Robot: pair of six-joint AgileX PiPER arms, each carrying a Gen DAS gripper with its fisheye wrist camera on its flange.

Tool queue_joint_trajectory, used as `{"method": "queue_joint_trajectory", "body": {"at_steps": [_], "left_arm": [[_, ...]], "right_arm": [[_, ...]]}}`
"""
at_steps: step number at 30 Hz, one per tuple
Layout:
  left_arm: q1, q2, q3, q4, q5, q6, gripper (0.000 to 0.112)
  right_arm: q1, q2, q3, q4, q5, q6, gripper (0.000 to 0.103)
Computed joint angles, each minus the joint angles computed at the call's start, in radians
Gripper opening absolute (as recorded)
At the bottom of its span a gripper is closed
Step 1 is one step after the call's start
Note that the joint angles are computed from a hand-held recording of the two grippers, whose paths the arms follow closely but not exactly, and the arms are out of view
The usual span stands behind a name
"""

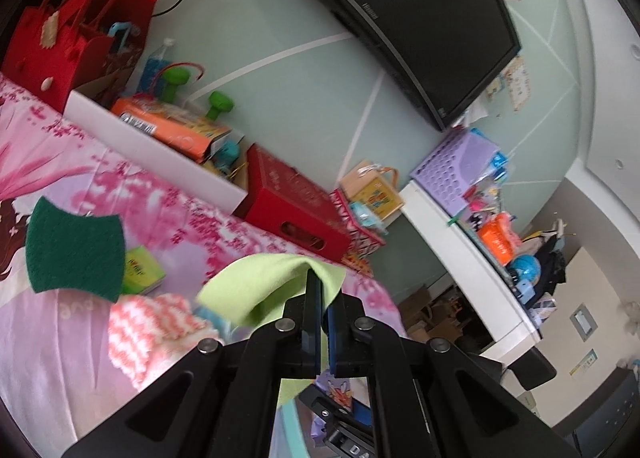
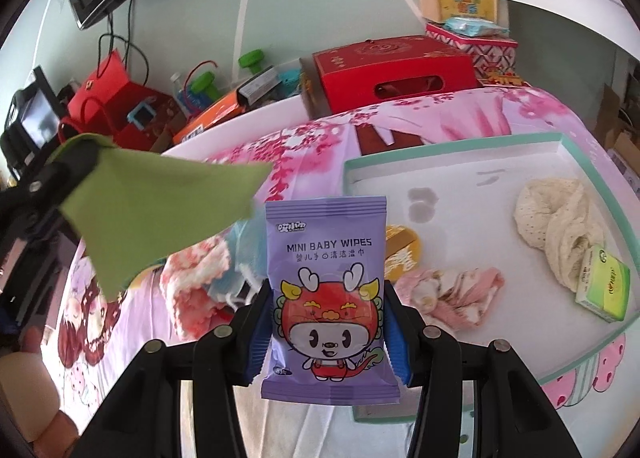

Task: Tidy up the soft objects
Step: 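Lift the green cloth and wipes pack and carry both over the tray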

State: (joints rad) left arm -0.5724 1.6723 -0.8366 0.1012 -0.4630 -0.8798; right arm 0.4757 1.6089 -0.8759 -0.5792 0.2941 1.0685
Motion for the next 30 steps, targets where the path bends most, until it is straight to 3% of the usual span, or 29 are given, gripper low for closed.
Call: {"method": "queue_joint_trajectory", "body": {"at_steps": [9,13,17,21,23,25,27,30], "left_arm": [[-0.060,-0.021,-0.061,-0.091,0.068,0.132,0.001],[-0.069,0.019,-0.130,-0.021,0.107,0.068,0.001],[-0.089,0.067,-0.233,-0.035,0.178,0.110,0.001],[-0.098,0.119,-0.330,0.070,0.215,0.011,0.001],[-0.098,0.137,-0.358,0.198,0.186,-0.118,0.001],[-0.106,0.152,-0.391,0.236,0.182,-0.150,0.001],[-0.126,0.176,-0.442,0.212,0.215,-0.107,0.001],[-0.131,0.223,-0.494,0.322,0.245,-0.220,0.001]], "right_arm": [[-0.122,-0.054,0.045,0.040,-0.040,-0.041,0.052],[-0.201,-0.070,0.066,0.172,-0.075,-0.169,0.052],[-0.258,-0.081,0.082,0.298,-0.097,-0.291,0.052],[-0.302,-0.087,0.094,0.423,-0.113,-0.417,0.052],[-0.318,-0.087,0.098,0.461,-0.121,-0.456,0.052],[-0.335,-0.090,0.103,0.499,-0.126,-0.497,0.052],[-0.346,-0.093,0.105,0.495,-0.126,-0.497,0.052],[-0.365,-0.088,0.104,0.481,-0.120,-0.492,0.052]]}}
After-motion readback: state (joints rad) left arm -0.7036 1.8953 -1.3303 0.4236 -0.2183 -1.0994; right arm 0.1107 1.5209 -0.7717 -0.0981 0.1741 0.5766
